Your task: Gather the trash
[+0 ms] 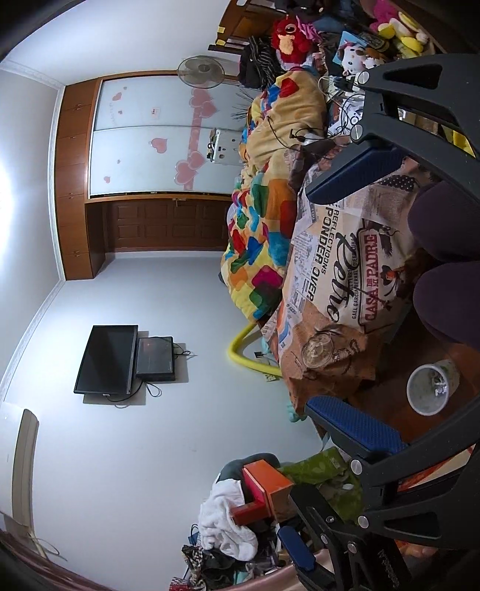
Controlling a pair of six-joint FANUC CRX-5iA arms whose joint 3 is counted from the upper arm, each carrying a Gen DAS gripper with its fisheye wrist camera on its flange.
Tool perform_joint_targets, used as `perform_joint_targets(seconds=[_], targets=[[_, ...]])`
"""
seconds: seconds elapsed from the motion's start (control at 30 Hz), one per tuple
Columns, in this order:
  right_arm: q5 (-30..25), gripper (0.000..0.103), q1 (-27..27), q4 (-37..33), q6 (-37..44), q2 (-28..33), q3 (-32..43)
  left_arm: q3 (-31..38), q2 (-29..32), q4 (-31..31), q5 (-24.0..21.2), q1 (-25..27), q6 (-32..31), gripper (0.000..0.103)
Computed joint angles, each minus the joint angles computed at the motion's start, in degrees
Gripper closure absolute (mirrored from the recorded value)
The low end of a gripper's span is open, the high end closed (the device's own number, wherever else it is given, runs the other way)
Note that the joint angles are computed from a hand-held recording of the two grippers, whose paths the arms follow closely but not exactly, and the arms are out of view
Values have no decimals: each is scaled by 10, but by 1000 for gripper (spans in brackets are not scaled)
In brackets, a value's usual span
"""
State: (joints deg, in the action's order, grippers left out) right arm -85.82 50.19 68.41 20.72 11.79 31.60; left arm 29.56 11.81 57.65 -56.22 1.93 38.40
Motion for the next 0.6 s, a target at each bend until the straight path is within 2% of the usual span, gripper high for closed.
perform_joint_targets(seconds=[0.6], targets=[[0, 0, 7, -3, -1, -3, -5, -10, -5, 6, -5, 2, -8, 7]])
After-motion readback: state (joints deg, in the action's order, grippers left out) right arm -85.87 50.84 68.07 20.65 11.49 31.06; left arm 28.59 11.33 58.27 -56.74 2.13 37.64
